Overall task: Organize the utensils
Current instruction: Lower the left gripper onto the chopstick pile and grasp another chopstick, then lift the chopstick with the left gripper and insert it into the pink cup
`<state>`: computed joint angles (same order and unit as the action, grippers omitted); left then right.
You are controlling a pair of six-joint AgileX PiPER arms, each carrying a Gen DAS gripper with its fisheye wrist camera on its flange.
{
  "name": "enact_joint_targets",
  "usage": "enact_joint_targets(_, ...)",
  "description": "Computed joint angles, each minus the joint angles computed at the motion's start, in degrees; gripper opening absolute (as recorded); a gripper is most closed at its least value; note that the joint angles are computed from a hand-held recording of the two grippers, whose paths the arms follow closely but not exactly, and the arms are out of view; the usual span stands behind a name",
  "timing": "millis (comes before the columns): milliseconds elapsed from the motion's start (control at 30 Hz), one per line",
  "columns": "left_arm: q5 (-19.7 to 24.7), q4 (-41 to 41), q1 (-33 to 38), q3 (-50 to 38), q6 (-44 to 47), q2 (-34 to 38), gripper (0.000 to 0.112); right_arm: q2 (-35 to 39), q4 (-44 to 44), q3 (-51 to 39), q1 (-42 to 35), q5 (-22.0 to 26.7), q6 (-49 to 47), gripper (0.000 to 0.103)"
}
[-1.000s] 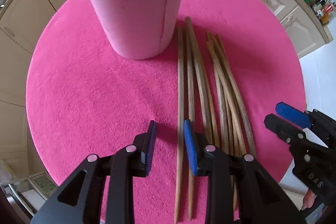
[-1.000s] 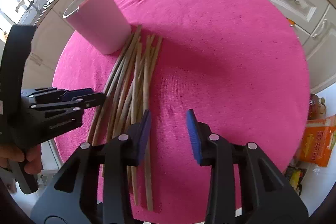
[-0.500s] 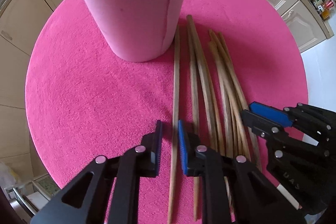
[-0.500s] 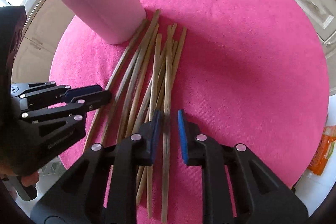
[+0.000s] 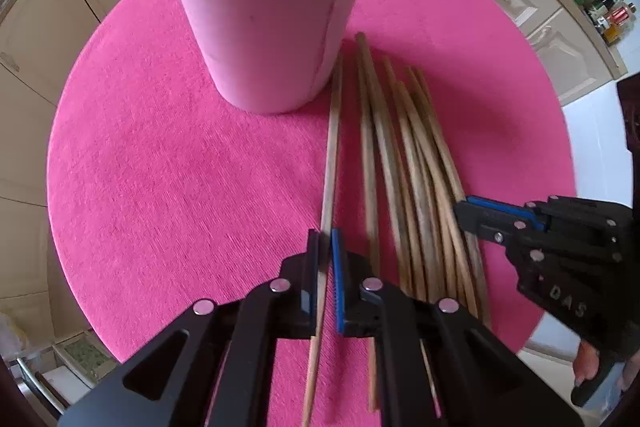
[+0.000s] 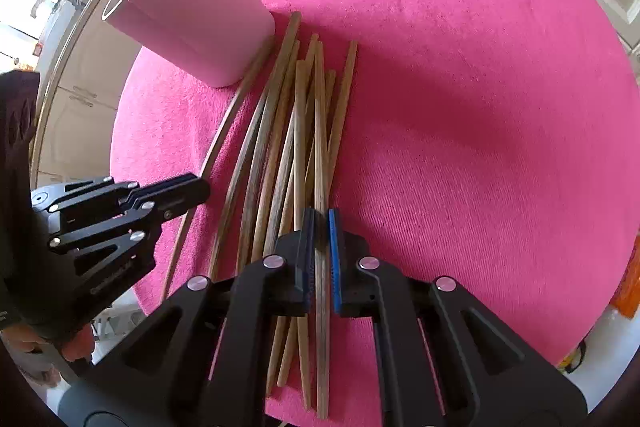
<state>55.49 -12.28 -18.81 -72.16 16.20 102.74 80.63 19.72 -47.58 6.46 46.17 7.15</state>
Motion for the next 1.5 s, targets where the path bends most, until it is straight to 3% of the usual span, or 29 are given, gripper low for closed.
enact_joint_targets(433, 0.09, -6.62, 4.05, 9.28, 5.80, -9.19, 0.005, -8.80, 4.87, 5.29, -8.82, 2.73, -5.42, 0.007)
enact_joint_targets(600, 0.17, -12.07, 7.09, 10.96, 10.77, -14.57, 0.005, -13.12, 6.39, 3.15, -12.05, 5.74, -6.41, 0.007)
enact_joint_targets(833, 0.10, -20.02, 10.31, 12.76, 16.49, -21.14, 0.005, -16.36, 8.27, -1.15, -14.06, 6.01, -7.07, 0.007)
enact_joint_targets(1000, -0.66, -22.60, 10.99, 14.79, 17.51, -25.50, 0.005, -17.52, 8.62, -5.25, -13.39, 3.96, -5.42, 0.007)
enact_joint_targets(1167, 1.39, -27.38, 17.10, 14.16, 20.42, -28.05, 0.005, -19.35, 5.76, -10.37, -11.44, 2.22, -1.14, 0.007)
enact_joint_targets(1500, -3.80, -32.38, 20.15, 1.28, 16.23, -23.65, 0.005, -19.12, -8.73, -21.45, -0.66, -7.29, 14.73, 0.007)
